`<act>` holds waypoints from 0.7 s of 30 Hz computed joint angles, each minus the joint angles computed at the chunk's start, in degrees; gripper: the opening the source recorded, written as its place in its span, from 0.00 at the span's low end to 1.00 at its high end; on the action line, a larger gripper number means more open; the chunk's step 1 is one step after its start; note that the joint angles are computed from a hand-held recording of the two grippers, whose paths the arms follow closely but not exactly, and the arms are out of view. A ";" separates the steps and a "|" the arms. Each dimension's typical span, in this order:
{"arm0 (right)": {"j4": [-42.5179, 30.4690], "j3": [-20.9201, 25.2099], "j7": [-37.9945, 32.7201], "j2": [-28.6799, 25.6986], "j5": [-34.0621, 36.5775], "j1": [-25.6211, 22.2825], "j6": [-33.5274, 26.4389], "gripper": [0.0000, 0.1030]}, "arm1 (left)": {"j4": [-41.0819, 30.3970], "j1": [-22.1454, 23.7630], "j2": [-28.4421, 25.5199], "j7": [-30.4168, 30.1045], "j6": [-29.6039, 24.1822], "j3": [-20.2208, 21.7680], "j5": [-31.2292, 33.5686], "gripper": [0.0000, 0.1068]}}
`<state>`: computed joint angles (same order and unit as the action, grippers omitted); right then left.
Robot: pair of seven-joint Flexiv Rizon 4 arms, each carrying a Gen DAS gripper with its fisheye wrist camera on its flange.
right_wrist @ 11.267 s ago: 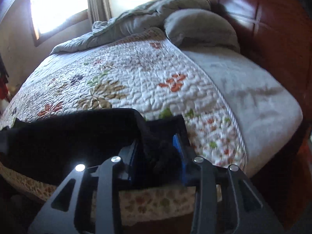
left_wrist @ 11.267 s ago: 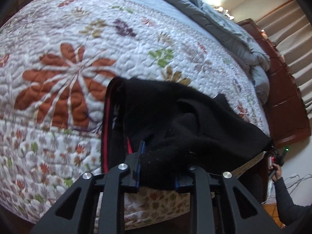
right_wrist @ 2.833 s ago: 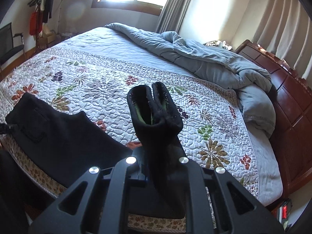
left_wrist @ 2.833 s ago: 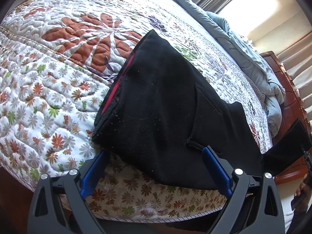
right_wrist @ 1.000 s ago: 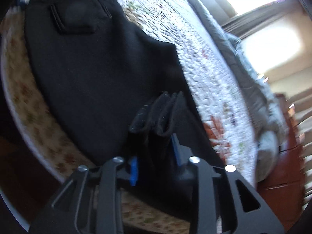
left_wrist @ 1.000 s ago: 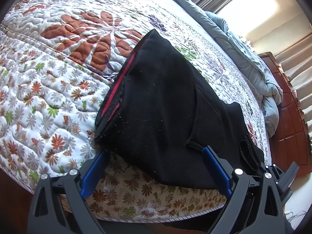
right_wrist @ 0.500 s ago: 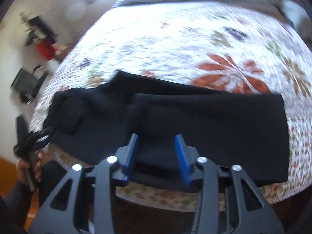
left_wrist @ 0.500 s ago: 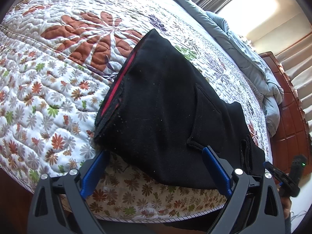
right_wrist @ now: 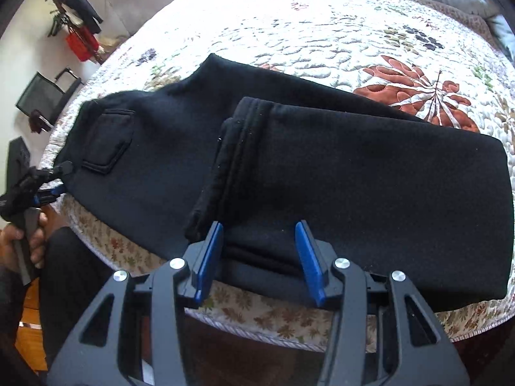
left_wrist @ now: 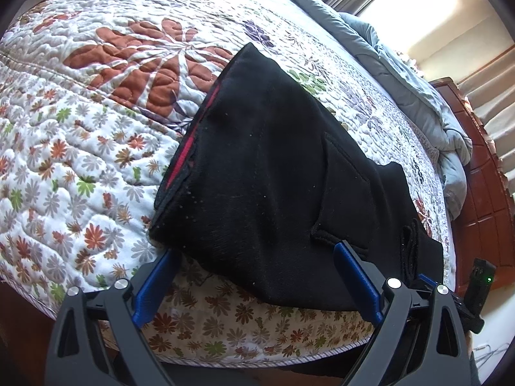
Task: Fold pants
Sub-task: 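Open the right tool and release the folded pants, then withdraw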
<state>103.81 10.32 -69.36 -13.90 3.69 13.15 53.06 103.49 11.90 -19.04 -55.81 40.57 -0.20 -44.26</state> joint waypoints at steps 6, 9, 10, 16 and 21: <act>-6.67 1.77 -10.77 0.04 12.75 -4.48 -5.69 0.47 | 0.86 1.07 1.05 -3.22 -1.51 -0.09 -4.84 0.90; -12.60 1.55 -15.74 -1.55 16.69 -5.92 -12.16 0.52 | 1.70 1.98 1.30 -6.64 -3.49 -0.11 -10.35 0.90; -14.76 1.36 -17.12 -2.25 17.54 -6.32 -14.39 0.57 | 2.10 2.10 1.40 -7.35 -3.76 -0.08 -11.76 0.90; -32.59 0.53 -22.54 -10.22 17.47 -6.47 -29.00 0.67 | 3.98 1.90 1.75 -8.28 -3.95 0.15 -16.26 0.90; -48.56 0.73 -24.93 -18.72 14.30 -4.29 -38.28 0.71 | 6.85 1.28 2.72 -6.95 -2.72 0.05 -21.75 0.90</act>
